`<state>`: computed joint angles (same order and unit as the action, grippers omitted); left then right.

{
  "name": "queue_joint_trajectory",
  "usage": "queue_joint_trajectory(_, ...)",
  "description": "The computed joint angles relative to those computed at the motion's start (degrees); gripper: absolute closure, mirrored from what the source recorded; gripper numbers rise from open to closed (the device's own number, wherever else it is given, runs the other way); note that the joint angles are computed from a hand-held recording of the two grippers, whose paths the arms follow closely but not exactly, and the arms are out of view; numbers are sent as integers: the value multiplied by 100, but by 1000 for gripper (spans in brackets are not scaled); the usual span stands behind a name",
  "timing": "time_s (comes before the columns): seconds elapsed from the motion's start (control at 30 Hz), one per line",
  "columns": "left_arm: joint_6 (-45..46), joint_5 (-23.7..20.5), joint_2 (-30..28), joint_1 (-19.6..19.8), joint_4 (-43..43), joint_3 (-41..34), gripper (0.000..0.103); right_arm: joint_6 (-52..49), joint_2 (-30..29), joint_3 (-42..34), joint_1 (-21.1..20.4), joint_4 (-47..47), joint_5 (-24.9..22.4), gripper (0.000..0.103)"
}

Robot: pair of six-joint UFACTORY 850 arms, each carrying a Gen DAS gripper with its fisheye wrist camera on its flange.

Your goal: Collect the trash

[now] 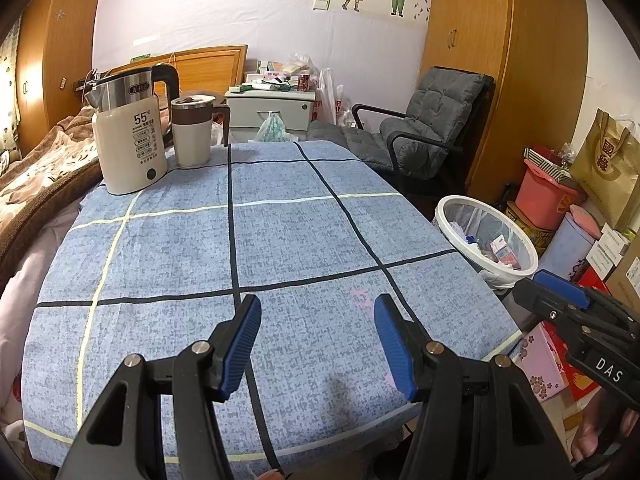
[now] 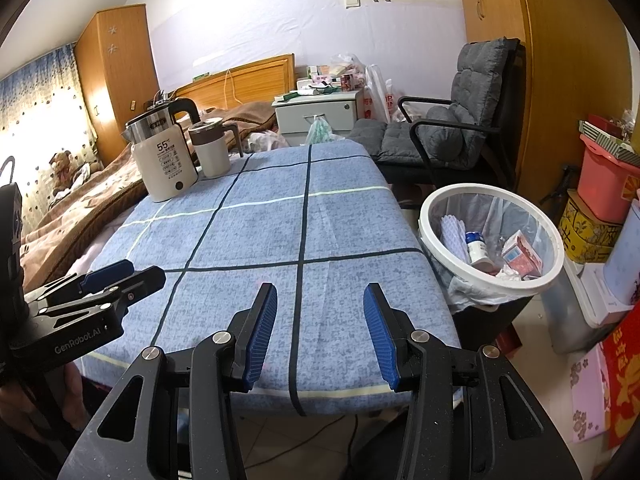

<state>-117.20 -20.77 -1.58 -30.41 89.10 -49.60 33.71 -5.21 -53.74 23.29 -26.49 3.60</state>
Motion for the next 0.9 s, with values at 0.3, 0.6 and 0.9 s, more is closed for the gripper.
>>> queue_joint_trajectory(0.3, 103, -3, -40, 5, -99, -26, 42, 26, -30, 15, 1, -23, 5, 57)
queue_joint_trajectory(0.6, 208, 20, -77, 6, -194, -55, 42, 1090, -72, -36, -45, -1128, -8, 57)
queue_joint_trajectory(0.9, 403, -165, -167, -102, -262, -124, 42, 1674, -115, -71, -63, -1727, -20, 57)
